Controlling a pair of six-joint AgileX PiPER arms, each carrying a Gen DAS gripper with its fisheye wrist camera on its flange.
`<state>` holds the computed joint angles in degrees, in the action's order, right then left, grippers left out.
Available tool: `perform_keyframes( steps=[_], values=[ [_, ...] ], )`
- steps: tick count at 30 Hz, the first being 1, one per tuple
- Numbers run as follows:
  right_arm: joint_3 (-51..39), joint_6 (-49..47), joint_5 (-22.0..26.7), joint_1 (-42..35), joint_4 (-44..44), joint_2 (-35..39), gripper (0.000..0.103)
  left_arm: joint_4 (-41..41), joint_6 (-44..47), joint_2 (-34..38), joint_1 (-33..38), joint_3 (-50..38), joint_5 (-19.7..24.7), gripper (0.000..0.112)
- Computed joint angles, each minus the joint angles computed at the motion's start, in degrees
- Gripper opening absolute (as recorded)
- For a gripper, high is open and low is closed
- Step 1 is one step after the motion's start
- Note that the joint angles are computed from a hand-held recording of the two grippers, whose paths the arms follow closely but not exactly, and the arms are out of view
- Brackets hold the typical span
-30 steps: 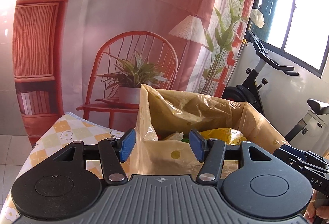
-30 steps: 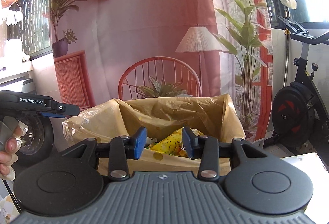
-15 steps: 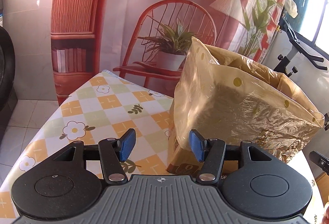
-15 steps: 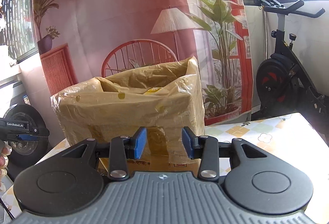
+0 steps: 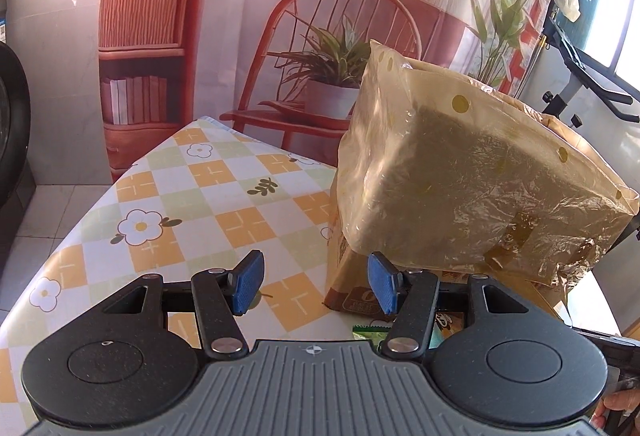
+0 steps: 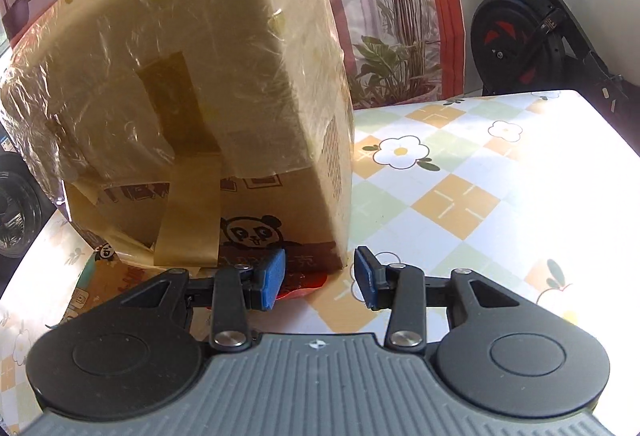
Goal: Organize snacks
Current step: 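Return both tools to the pile in front of the box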
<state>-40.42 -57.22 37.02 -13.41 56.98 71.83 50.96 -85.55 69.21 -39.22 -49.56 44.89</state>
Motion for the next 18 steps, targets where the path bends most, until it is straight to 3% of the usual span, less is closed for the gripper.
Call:
perform_keyframes(
  steps=[4, 6, 8, 14, 18],
  values=[
    [-2.21, 5.44, -1.41, 3.94, -4.93, 3.72, 0.046, -0.23, -0.60, 0.18, 0.09, 0.62, -0.51, 0.060],
    [-2.33, 10.12, -4.40, 6.86, -8.31, 4.17, 0.059, -0.57, -0.66, 0.31, 0.18, 0.89, -0.73, 0.060],
    [-2.56, 15.98, -6.61, 9.26, -10.98, 4.54, 0.063, -1.02, -0.50, 0.56, 0.20, 1.05, -0.81, 0.060],
    [-0.51, 26.89, -15.06, 17.28, -22.63, 3.83, 0.064, -1.35, -0.41, 0.29, 0.54, 2.02, -1.68, 0.060],
    [3.01, 21.32, -15.38, 16.28, -17.72, 0.82, 0.057, -1.43, -0.91, 0.33, 0.47, 2.68, -2.21, 0.060]
  ],
)
